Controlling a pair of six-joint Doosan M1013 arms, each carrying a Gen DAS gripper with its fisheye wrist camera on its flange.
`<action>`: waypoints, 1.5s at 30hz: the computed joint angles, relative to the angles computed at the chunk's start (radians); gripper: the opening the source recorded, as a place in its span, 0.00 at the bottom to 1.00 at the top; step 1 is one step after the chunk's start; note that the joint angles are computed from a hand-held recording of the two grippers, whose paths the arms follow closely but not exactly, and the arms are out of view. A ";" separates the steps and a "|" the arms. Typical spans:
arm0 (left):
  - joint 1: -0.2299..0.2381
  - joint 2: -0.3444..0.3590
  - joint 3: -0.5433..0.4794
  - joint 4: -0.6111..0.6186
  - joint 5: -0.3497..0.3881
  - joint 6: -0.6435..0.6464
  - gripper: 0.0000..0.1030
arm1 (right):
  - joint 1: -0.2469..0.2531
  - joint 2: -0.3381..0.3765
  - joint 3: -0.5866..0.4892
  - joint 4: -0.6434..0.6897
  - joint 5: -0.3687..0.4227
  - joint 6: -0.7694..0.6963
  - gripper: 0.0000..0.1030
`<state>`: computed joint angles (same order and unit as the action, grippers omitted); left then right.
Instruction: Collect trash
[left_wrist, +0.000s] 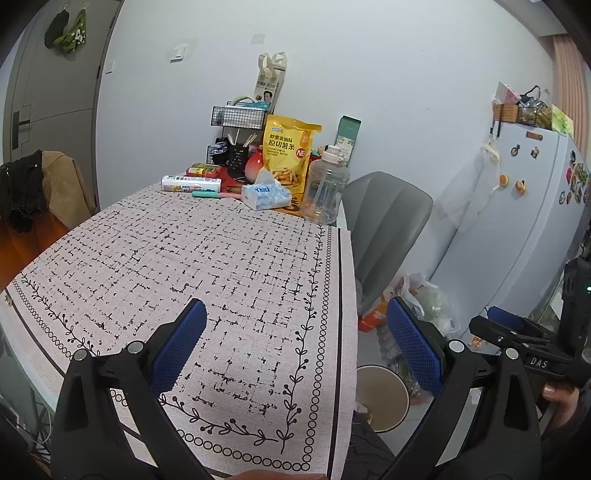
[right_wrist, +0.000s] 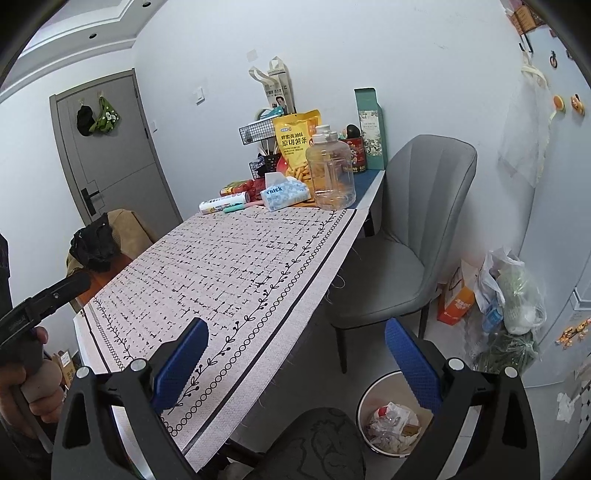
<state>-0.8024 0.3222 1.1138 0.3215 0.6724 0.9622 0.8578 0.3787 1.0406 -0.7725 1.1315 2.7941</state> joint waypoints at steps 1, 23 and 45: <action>-0.001 0.000 0.000 -0.001 0.001 0.000 0.94 | 0.000 0.000 0.001 0.002 0.000 0.000 0.92; 0.002 0.003 -0.003 -0.013 0.013 -0.002 0.94 | -0.005 0.004 0.006 0.014 -0.010 0.002 0.92; -0.001 0.008 -0.004 -0.020 0.022 0.013 0.94 | -0.008 0.003 0.012 0.022 -0.009 0.004 0.92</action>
